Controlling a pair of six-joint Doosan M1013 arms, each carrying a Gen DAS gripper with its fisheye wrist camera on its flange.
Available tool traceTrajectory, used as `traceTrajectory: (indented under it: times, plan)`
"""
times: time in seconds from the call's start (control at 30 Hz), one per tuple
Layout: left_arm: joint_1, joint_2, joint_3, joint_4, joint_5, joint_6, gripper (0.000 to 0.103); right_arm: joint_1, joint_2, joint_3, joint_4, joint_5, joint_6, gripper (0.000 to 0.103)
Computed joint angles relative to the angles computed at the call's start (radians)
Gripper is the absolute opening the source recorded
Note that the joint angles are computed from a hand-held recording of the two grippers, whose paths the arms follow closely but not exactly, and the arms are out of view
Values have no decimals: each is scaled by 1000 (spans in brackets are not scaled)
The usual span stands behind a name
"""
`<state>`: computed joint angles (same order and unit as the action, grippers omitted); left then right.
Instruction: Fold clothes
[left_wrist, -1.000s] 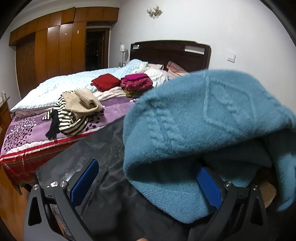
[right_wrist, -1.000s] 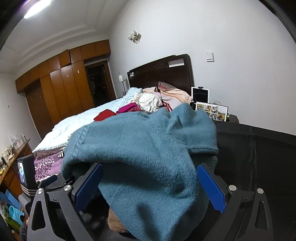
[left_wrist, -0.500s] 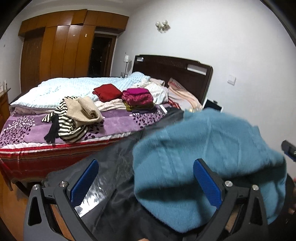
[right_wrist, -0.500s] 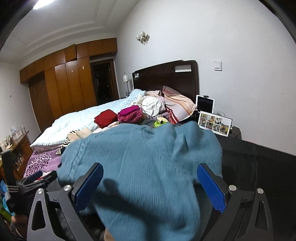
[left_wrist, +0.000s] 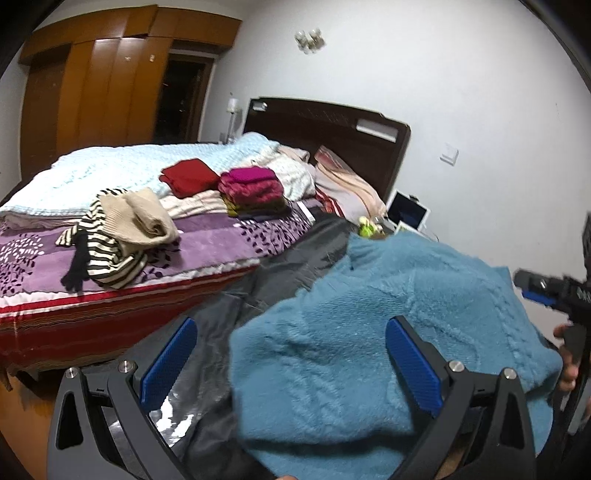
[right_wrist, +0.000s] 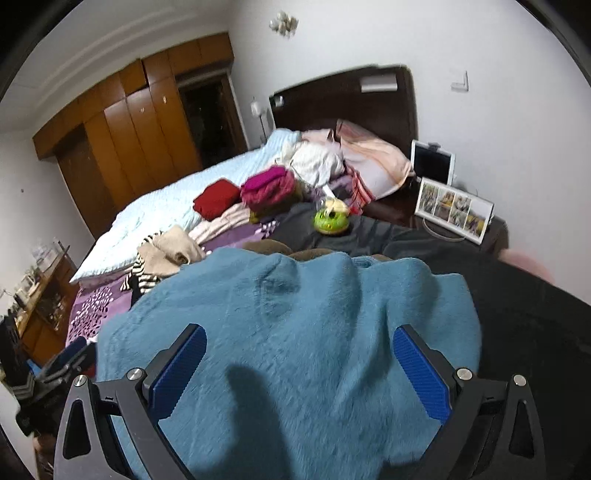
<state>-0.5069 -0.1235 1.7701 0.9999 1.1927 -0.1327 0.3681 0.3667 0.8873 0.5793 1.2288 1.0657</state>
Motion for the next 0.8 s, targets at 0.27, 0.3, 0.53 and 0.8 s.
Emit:
traceTrajectory:
  times: [0.27, 0.3, 0.53, 0.8]
  plan:
    - [28, 20, -2, -45, -60, 21, 102, 26, 100, -140, -60, 133, 1, 103]
    - [30, 20, -1, -48, -65, 18, 102, 31, 105, -141, -76, 136, -1, 103]
    - [37, 25, 6, -68, -87, 14, 102, 41, 116, -131, -116, 140, 4, 103]
    - [41, 22, 14, -81, -103, 3, 102, 36, 43, 15, -87, -28, -36, 103]
